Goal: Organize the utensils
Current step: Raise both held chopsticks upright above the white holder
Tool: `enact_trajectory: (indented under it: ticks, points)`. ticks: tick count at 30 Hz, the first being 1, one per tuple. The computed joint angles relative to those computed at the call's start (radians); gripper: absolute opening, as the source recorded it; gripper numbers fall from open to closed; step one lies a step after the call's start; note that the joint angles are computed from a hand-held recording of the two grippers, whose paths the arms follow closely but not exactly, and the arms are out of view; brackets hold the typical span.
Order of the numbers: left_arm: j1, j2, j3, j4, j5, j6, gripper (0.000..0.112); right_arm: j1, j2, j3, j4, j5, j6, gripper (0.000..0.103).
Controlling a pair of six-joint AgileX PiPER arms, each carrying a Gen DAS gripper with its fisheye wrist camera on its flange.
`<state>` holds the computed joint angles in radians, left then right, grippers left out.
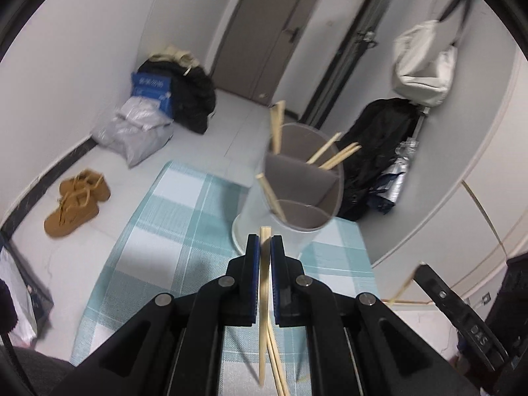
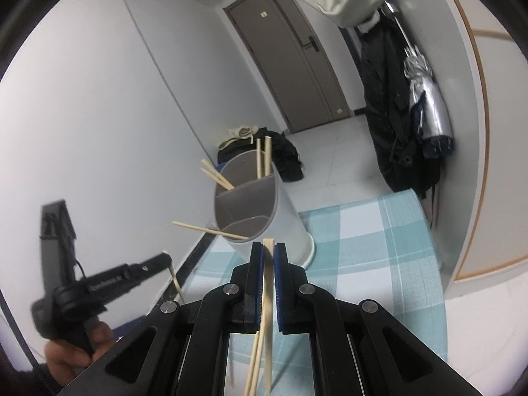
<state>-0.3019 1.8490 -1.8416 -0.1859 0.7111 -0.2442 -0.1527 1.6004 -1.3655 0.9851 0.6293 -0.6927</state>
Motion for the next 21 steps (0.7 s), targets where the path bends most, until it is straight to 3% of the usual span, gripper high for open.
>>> enact_trajectory:
  ticks: [8,21]
  points:
    - [-0.007,-0.098,0.128,-0.05,-0.081,0.147,0.002,0.053,-0.064,0.044,-0.017,-0.084,-0.012,0.005]
    - [-0.028,-0.118,0.114,-0.015,-0.079,0.138,0.002,0.096,-0.098,0.067,-0.085,-0.115,0.033,0.005]
